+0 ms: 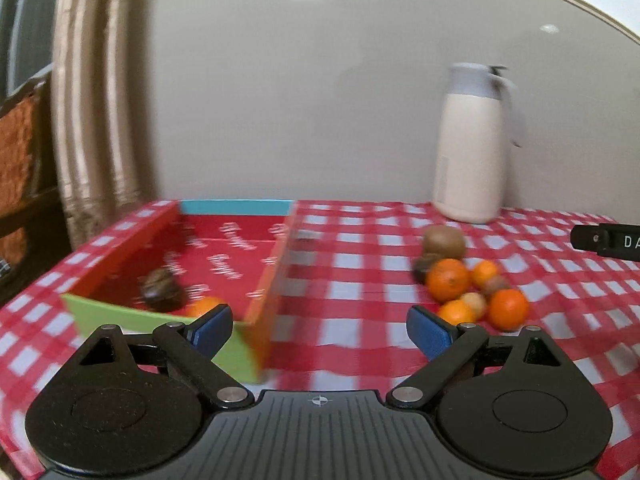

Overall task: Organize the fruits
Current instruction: 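Grasp the orange at the front of the pile with the left tool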

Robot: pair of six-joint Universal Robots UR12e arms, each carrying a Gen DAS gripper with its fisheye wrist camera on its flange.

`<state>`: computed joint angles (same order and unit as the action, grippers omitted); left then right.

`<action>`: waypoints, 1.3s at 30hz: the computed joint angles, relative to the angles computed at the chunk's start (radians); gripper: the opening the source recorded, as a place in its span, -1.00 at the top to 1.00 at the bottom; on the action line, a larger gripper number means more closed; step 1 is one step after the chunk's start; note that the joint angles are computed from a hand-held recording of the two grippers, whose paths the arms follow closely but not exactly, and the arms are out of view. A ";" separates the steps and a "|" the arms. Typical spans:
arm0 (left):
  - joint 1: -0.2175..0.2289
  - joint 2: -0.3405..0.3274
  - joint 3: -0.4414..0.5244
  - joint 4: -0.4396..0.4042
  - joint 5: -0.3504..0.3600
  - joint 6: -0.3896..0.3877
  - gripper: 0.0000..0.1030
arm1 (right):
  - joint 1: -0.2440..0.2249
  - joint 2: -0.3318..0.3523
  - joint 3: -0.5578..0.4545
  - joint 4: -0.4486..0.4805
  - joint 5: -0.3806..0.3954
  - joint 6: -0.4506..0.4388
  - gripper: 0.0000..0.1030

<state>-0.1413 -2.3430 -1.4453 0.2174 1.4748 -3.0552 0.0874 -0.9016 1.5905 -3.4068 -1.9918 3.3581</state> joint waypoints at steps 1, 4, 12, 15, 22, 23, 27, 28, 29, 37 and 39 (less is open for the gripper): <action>-0.006 -0.004 0.007 -0.006 -0.007 0.007 -0.82 | -0.003 -0.004 0.008 0.000 -0.004 0.001 -0.43; -0.021 -0.016 0.026 -0.023 -0.018 0.026 -0.80 | -0.014 -0.015 0.028 0.006 -0.013 0.005 -0.43; -0.049 -0.046 0.084 -0.105 -0.048 0.062 -0.49 | -0.027 -0.016 0.022 0.082 -0.020 0.032 -0.41; -0.057 -0.054 0.100 -0.136 -0.058 0.081 -0.40 | -0.031 -0.016 0.021 0.099 -0.020 0.039 -0.41; -0.073 -0.074 0.139 -0.198 -0.047 0.102 -0.13 | -0.041 -0.017 0.026 0.106 -0.017 0.055 -0.42; -0.075 -0.077 0.144 -0.205 -0.044 0.101 -0.09 | -0.042 -0.018 0.026 0.108 -0.017 0.059 -0.42; -0.080 -0.089 0.168 -0.243 -0.043 0.100 0.19 | -0.047 -0.020 0.031 0.111 -0.020 0.073 -0.43; -0.081 -0.092 0.173 -0.245 -0.045 0.097 0.29 | -0.047 -0.021 0.032 0.111 -0.022 0.076 -0.43; -0.082 -0.094 0.176 -0.246 -0.046 0.094 0.35 | -0.048 -0.022 0.034 0.111 -0.024 0.078 -0.43; -0.077 -0.086 0.164 -0.219 -0.050 0.081 0.36 | -0.052 -0.026 0.042 0.111 -0.030 0.096 -0.44; -0.073 -0.080 0.152 -0.189 -0.046 0.085 0.36 | -0.051 -0.025 0.039 0.110 -0.028 0.097 -0.44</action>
<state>-0.2147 -2.4229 -1.2931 0.0285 1.4292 -2.9700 0.0363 -0.9266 1.6296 -3.2968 -2.0196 3.4552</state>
